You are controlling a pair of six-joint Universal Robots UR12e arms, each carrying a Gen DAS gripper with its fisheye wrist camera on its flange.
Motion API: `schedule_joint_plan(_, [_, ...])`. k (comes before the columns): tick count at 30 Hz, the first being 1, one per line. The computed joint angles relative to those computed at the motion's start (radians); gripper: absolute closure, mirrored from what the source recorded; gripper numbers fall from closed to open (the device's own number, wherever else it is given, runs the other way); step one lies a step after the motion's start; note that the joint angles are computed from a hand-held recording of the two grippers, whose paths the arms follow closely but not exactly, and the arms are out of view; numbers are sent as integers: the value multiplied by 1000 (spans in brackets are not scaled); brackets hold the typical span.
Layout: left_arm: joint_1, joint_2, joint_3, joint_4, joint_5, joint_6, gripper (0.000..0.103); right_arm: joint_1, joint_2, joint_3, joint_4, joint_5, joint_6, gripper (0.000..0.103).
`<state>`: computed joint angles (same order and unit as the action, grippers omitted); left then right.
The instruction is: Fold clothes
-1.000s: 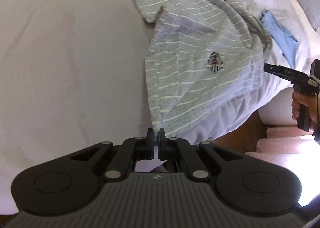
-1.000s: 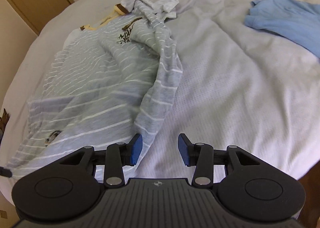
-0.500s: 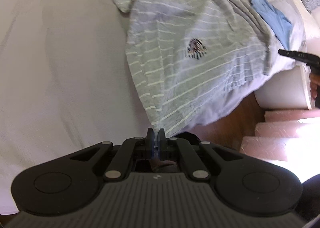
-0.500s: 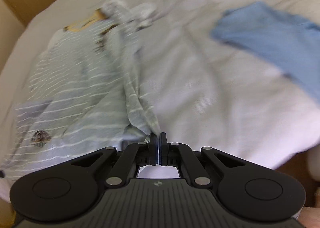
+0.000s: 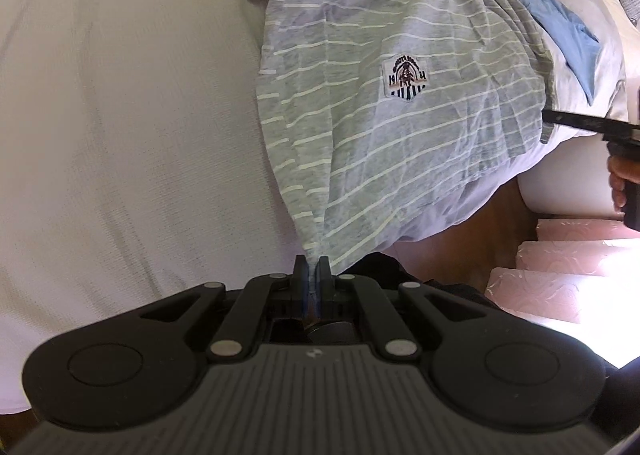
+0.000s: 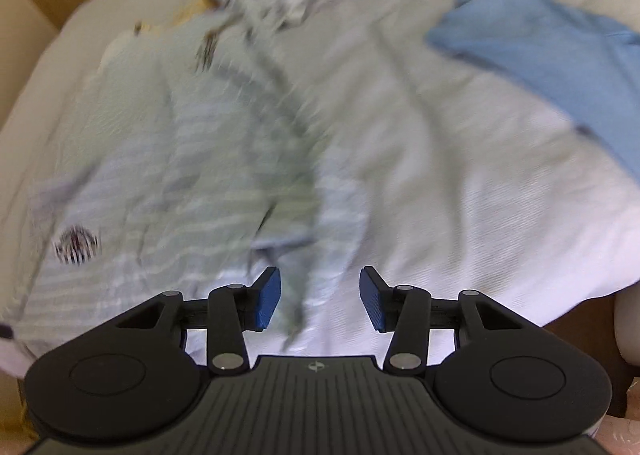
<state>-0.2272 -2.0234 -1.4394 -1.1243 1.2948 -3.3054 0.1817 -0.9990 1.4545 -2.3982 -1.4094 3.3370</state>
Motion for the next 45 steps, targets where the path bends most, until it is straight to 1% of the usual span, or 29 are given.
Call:
schedule_joint_plan(1, [1,2,0,3,2,0,102,9,13,-16,28,-12,-7,58])
schedule_joint_plan(3, [4,9,-5,17,2,3,102,17,29,-37,76,-45,5,89])
schedule_joint_plan(4, [7,14,-9,31,0,3,102,14,30,-44,97,-44,23,103])
schedule_joint_plan(6, [11,27,-22,75,-10,-2,102,10,20,-56,125,-67,21,103])
schedule_joint_plan(8, [17,39,-32,105,-33,0,102,5,1,-66,152,-128,-26,103])
schedule_joint_plan(9, [18,41,-30,99,-44,10,102,2,-8,-72,164,-159,-49,103])
schedule_joint_plan(11, [16,43,-23,69,-55,34,102,-16,-33,-66,158,-187,-45,103])
schedule_joint_plan(13, [10,44,-20,32,-49,47,102,-37,-51,-73,188,-166,-35,103])
schedule_joint_plan(15, [7,44,-25,8,-31,26,102,-40,-55,-88,241,-165,-75,103])
schedule_joint_plan(17, [2,39,-24,-9,-5,-9,102,-34,-43,-116,321,-156,-132,103])
schedule_joint_plan(19, [-3,33,-12,-36,24,-30,102,-23,-35,-115,332,-185,-158,103])
schedule_joint_plan(20, [-6,30,-2,-55,39,-37,101,-17,-30,-122,341,-219,-174,103])
schedule_joint_plan(21, [-9,28,7,-69,53,-45,100,-10,-24,-130,350,-252,-190,102])
schedule_joint_plan(22, [-11,28,12,-75,69,-58,100,-6,-21,-135,350,-269,-192,91])
schedule_joint_plan(23, [-13,28,17,-76,83,-71,98,-3,-17,-141,349,-286,-194,84])
schedule_joint_plan(25, [-11,32,16,-48,109,-106,90,-11,-13,-153,332,-257,-180,76])
schedule_joint_plan(26, [-9,34,17,-32,123,-123,90,-18,-12,-161,324,-240,-174,76])
schedule_joint_plan(28, [-6,25,32,4,158,-147,89,-25,2,-191,308,-231,-184,75])
schedule_joint_plan(31, [12,6,55,68,191,-158,86,-36,31,-249,287,-200,-200,72])
schedule_joint_plan(34, [31,-40,104,136,218,-157,81,-37,73,-327,288,-157,-205,68])
schedule_joint_plan(37, [57,-110,186,180,216,-141,80,-28,128,-421,298,-123,-241,62])
schedule_joint_plan(40, [80,-205,308,189,205,-86,79,-10,194,-545,343,-114,-288,62])
schedule_joint_plan(41, [89,-240,354,188,200,-67,78,-4,218,-588,360,-117,-303,62])
schedule_joint_plan(42, [98,-272,398,188,194,-48,73,1,243,-630,377,-124,-316,61])
schedule_joint_plan(43, [107,-302,439,186,188,-32,70,5,269,-674,394,-131,-329,59])
schedule_joint_plan(45, [122,-370,534,165,180,-13,69,12,322,-761,425,-139,-347,56])
